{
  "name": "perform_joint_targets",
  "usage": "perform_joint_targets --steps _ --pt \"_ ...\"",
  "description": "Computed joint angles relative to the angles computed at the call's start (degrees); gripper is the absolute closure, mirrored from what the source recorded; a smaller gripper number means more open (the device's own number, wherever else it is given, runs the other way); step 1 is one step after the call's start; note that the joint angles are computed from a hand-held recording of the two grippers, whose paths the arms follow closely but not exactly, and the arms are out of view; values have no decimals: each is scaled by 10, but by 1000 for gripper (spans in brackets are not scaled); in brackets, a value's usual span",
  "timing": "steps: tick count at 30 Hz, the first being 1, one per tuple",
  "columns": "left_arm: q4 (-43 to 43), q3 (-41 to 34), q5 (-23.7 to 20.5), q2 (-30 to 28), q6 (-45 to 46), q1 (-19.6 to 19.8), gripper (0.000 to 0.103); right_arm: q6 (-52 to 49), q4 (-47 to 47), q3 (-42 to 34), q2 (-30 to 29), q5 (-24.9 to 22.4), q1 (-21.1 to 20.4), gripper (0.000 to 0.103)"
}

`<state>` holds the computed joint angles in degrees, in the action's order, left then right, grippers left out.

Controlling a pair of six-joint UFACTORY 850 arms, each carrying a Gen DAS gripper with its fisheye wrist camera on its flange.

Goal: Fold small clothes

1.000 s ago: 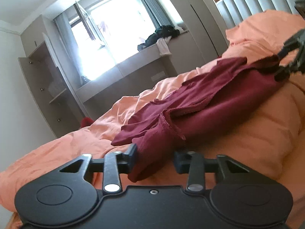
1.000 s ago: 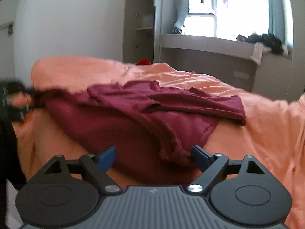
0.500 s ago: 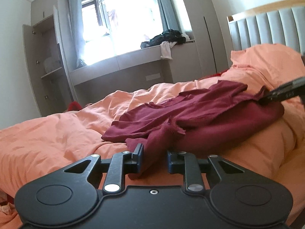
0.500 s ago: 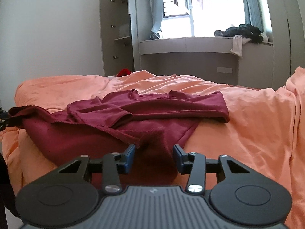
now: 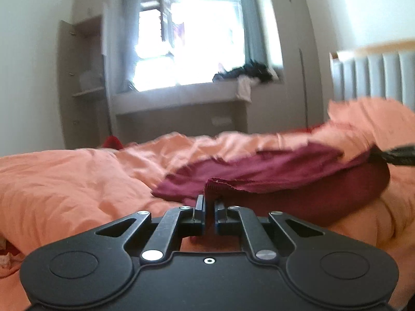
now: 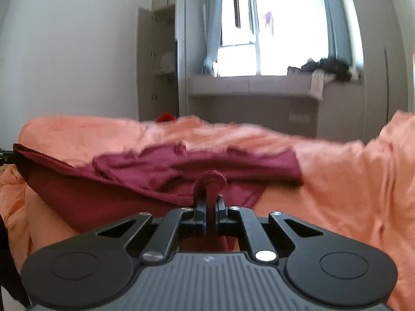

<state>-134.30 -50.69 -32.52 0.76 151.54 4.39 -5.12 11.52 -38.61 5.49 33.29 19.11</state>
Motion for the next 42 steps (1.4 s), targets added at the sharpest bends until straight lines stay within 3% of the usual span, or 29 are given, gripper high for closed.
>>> perform_joint_targets --steps 5,12,19,23,25,29,36,42 --pt "-50 43 -65 45 -6 19 98 -55 89 73 87 94 52 98" --pt "-70 120 -155 122 -20 45 99 -231 262 145 197 222 184 98" --pt "22 182 -178 232 -102 100 99 -400 437 189 286 336 373 98" --pt "57 173 -159 252 -150 100 99 -452 489 179 287 380 432 98" --pt "50 160 -152 242 -150 89 98 -448 480 171 276 377 420 98" --pt "-24 107 -108 190 -78 32 98 -406 430 137 233 339 339 98" --pt "-163 -74 -8 14 27 -50 98 -343 333 28 101 262 168 98" --pt "-292 -217 49 -129 163 -88 98 -309 276 -80 -29 212 86 98"
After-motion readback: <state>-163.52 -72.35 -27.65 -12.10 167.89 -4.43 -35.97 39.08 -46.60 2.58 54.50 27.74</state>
